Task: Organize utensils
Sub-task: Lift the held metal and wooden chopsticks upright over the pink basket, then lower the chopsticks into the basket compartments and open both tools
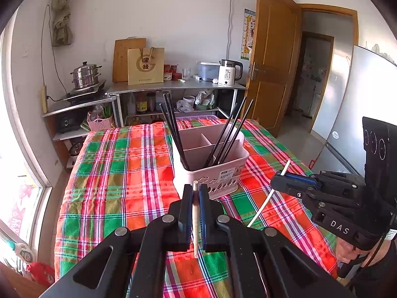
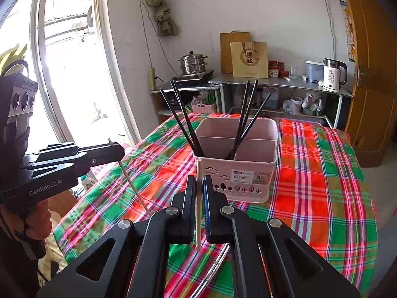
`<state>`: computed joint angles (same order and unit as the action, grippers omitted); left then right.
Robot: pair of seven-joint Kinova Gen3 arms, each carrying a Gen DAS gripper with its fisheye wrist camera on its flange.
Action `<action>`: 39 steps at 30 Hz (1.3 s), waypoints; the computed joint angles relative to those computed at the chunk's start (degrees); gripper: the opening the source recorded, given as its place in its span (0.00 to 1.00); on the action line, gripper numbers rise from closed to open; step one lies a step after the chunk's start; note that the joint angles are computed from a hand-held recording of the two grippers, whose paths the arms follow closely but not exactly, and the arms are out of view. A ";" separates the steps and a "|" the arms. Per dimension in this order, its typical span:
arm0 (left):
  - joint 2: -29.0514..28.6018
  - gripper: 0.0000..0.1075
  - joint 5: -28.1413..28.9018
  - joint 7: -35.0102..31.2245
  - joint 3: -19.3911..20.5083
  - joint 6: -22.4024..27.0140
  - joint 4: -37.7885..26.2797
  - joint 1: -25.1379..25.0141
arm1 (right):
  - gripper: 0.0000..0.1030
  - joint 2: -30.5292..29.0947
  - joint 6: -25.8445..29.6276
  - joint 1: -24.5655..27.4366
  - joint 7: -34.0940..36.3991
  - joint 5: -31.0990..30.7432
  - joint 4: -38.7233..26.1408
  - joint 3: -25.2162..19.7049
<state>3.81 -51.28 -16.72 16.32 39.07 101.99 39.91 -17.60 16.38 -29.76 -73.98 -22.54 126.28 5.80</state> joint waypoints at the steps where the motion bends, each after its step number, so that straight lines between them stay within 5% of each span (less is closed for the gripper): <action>1: 0.02 0.04 0.07 -0.04 -0.04 -0.18 -0.03 -0.05 | 0.06 -0.15 0.01 0.02 0.12 0.10 0.00 0.18; 18: 0.73 0.04 3.42 -5.47 -2.11 -4.17 -7.76 -3.16 | 0.06 1.12 -3.43 -1.40 2.01 -0.02 -5.58 3.34; 39: 6.34 0.04 4.60 -8.48 -9.20 -8.70 -14.57 -2.68 | 0.06 6.95 -10.91 -14.00 5.03 -2.55 -9.19 15.84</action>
